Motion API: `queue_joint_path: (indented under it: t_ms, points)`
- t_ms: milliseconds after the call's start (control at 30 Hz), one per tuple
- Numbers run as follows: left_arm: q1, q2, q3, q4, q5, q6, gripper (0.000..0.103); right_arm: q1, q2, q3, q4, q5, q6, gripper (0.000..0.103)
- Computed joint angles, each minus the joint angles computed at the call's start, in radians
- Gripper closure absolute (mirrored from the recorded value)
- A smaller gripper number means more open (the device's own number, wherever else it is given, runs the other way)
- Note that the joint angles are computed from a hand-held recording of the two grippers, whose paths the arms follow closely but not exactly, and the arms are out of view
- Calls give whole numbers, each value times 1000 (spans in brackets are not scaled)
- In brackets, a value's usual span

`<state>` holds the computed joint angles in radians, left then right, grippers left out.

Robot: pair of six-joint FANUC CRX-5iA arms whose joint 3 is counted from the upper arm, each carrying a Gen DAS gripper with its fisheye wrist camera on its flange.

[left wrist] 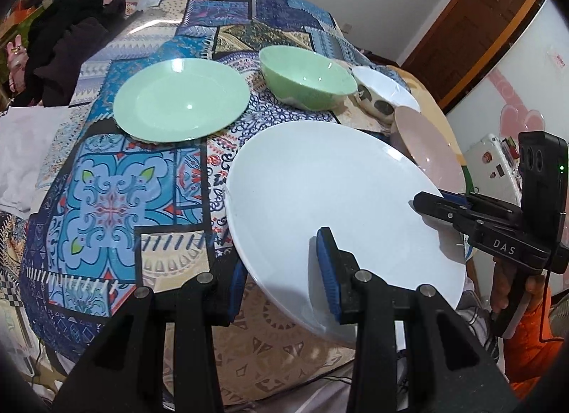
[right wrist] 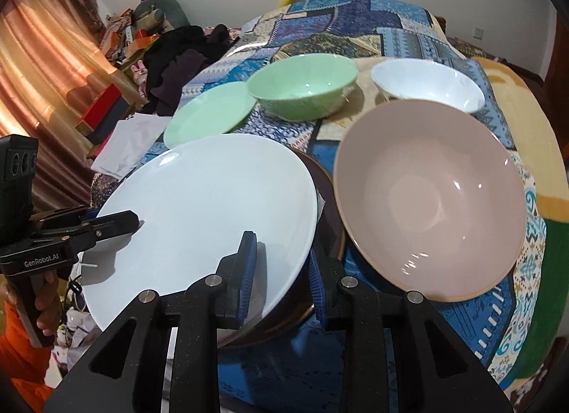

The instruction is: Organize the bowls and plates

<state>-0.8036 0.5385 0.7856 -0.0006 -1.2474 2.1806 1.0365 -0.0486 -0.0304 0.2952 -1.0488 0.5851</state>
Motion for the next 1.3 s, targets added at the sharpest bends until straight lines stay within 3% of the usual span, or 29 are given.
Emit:
queue_joint_path:
  t_ms: [667, 867, 1000, 1300]
  points:
    - [21, 38, 4, 42, -2, -22, 65, -29, 13, 13, -71, -14, 22, 78]
    - [27, 58, 28, 33, -33, -26, 63, -37, 17, 21, -100, -10, 37, 78]
    - [41, 52, -21, 79, -4, -38, 63, -44, 4, 6, -107, 11, 24, 77]
    - [23, 85, 48, 39, -50, -36, 63, -38, -8, -6, -94, 15, 7, 78]
